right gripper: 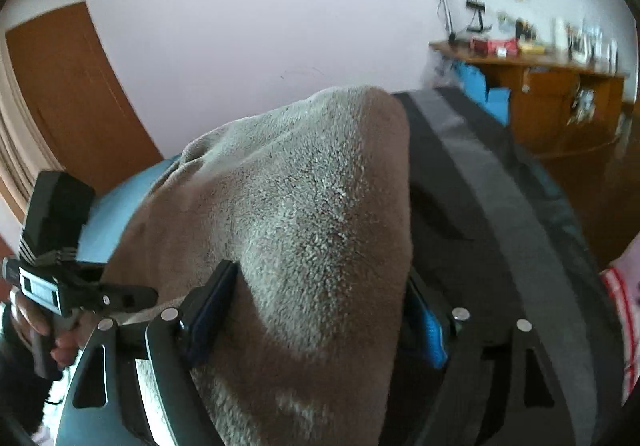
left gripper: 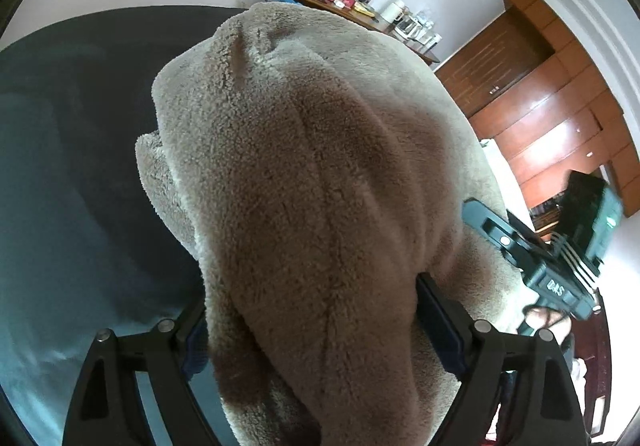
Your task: Fold clothes
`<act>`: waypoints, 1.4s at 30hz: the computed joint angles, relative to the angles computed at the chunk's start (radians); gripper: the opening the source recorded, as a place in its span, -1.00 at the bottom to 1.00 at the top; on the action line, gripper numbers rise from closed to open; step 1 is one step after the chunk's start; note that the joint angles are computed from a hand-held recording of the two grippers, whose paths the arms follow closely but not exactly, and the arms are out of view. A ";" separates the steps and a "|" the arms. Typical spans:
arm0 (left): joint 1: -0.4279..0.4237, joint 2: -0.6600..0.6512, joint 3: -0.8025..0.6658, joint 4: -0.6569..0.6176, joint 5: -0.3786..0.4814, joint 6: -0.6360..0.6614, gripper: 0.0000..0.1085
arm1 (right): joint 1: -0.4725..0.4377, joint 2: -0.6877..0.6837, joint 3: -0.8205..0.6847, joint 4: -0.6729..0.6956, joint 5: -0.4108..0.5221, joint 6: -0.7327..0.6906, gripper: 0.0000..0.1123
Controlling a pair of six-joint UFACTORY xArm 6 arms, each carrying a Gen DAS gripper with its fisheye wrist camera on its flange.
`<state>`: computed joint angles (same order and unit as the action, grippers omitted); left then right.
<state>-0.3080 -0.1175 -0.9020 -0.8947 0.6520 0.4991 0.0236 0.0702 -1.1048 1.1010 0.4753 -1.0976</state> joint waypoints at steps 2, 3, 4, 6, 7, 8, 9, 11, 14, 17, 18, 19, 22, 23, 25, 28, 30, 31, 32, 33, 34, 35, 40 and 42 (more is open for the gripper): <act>-0.008 -0.030 0.021 0.035 -0.024 -0.048 0.66 | 0.038 -0.095 0.114 0.013 -0.150 -0.066 0.50; -0.014 -0.056 0.038 0.059 -0.046 -0.078 0.66 | 0.066 -0.144 0.167 0.008 -0.224 -0.077 0.50; -0.020 -0.077 0.051 0.077 -0.067 -0.097 0.66 | 0.088 -0.180 0.204 0.016 -0.288 -0.101 0.50; -0.043 -0.138 0.095 0.110 -0.138 -0.123 0.66 | 0.127 -0.248 0.263 0.070 -0.376 -0.172 0.51; -0.055 -0.164 0.114 0.142 -0.169 -0.148 0.66 | 0.135 -0.248 0.251 0.096 -0.376 -0.197 0.51; -0.068 -0.184 0.128 0.183 -0.195 -0.181 0.66 | 0.144 -0.256 0.252 0.084 -0.379 -0.186 0.51; -0.083 -0.204 0.149 0.254 -0.231 -0.234 0.66 | 0.164 -0.305 0.294 0.083 -0.389 -0.194 0.51; -0.085 -0.179 0.127 0.387 -0.249 -0.316 0.66 | 0.202 -0.407 0.389 -0.020 -0.414 -0.113 0.51; -0.117 -0.126 0.107 0.541 -0.239 -0.446 0.66 | 0.241 -0.431 0.450 -0.168 -0.435 -0.023 0.51; -0.136 -0.116 0.144 0.450 -0.273 -0.414 0.67 | 0.237 -0.434 0.489 -0.372 -0.408 0.138 0.51; -0.133 -0.114 0.148 0.393 -0.270 -0.377 0.67 | 0.236 -0.433 0.499 -0.431 -0.399 0.184 0.51; -0.122 -0.099 0.143 0.341 -0.267 -0.329 0.67 | 0.230 -0.418 0.504 -0.472 -0.404 0.214 0.51; -0.123 -0.077 0.153 0.296 -0.306 -0.278 0.74 | 0.213 -0.404 0.508 -0.535 -0.373 0.274 0.51; -0.128 -0.077 0.163 0.294 -0.324 -0.278 0.77 | 0.212 -0.404 0.514 -0.553 -0.377 0.286 0.51; -0.134 -0.080 0.184 0.287 -0.358 -0.277 0.86 | 0.210 -0.404 0.526 -0.592 -0.386 0.314 0.51; -0.138 -0.055 0.186 0.176 -0.395 -0.194 0.90 | 0.207 -0.403 0.540 -0.662 -0.403 0.392 0.52; -0.144 -0.055 0.193 0.093 -0.416 -0.129 0.90 | 0.211 -0.386 0.544 -0.672 -0.431 0.414 0.53; -0.147 -0.057 0.197 0.054 -0.424 -0.099 0.90 | 0.210 -0.389 0.553 -0.699 -0.443 0.441 0.54; -0.150 -0.060 0.200 0.013 -0.431 -0.068 0.90 | 0.208 -0.393 0.561 -0.732 -0.455 0.474 0.55; -0.153 -0.063 0.203 -0.028 -0.438 -0.036 0.90 | 0.202 -0.389 0.568 -0.785 -0.468 0.522 0.55; -0.153 -0.064 0.203 -0.073 -0.439 0.000 0.90 | 0.200 -0.391 0.571 -0.806 -0.473 0.547 0.55; -0.145 -0.072 0.206 -0.096 -0.426 0.012 0.90 | 0.197 -0.393 0.574 -0.827 -0.478 0.570 0.56; -0.103 -0.160 0.258 -0.112 -0.375 -0.021 0.90 | 0.203 -0.452 0.594 -0.823 -0.489 0.622 0.59; -0.093 -0.197 0.279 -0.112 -0.398 -0.021 0.90 | 0.217 -0.470 0.583 -0.786 -0.487 0.619 0.60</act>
<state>-0.4013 -0.3143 -0.6231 -1.0067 0.2536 0.4777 0.2408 -0.3999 -0.5221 0.3152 -0.0114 -0.4787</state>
